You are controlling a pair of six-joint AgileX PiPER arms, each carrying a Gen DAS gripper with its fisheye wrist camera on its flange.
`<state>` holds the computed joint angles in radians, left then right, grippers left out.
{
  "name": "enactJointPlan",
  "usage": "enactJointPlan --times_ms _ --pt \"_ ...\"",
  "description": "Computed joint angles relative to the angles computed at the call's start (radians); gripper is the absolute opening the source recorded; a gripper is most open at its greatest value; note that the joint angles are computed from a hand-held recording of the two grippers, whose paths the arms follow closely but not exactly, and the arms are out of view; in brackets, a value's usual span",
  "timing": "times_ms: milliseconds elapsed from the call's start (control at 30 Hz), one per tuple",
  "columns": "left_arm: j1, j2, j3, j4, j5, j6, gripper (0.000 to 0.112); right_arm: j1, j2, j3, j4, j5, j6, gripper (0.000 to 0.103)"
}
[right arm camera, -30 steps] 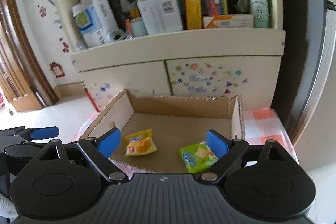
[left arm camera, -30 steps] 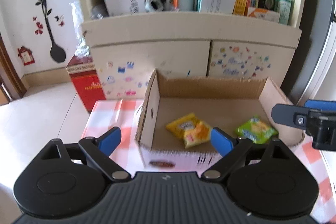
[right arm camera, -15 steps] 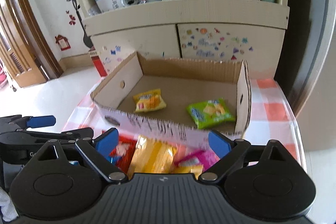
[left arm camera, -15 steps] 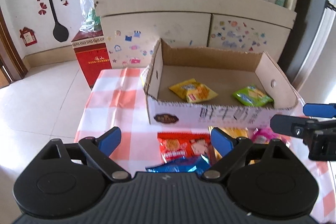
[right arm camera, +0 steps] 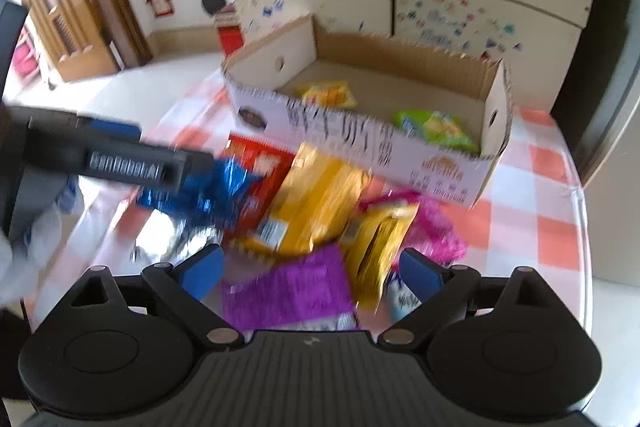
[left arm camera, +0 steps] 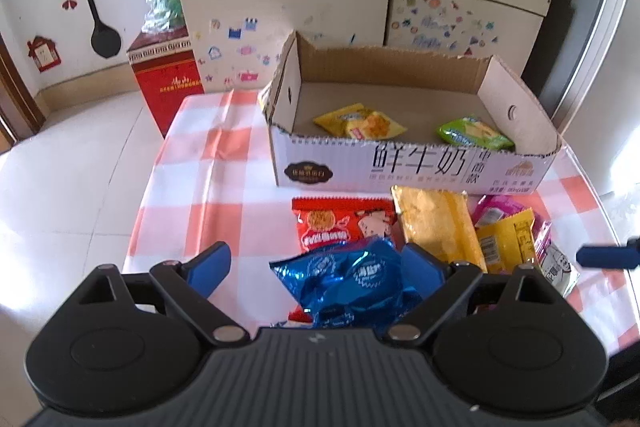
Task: Organize snacks
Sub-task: 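Withdraw both tools from the box back over the snack pile, then grasp the blue foil packet with left tool while right tool grasps purple packet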
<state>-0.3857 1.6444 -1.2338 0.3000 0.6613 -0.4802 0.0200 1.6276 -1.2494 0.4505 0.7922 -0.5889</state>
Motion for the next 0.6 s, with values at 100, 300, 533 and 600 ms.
enactJointPlan --times_ms 100,300,533,600 --pt "0.012 0.01 -0.005 -0.039 0.008 0.017 0.092 0.006 0.001 0.025 -0.01 0.019 -0.023 0.098" --pt "0.015 0.032 -0.011 -0.087 -0.004 0.041 0.095 0.046 -0.006 0.08 -0.076 0.007 -0.007 0.1" --pt "-0.006 0.08 -0.035 -0.064 0.031 0.013 0.095 0.101 0.03 0.096 -0.159 -0.032 0.063 0.101" --pt "-0.01 0.083 -0.032 -0.058 0.033 0.011 0.095 0.113 0.04 0.092 -0.181 -0.038 0.097 0.1"
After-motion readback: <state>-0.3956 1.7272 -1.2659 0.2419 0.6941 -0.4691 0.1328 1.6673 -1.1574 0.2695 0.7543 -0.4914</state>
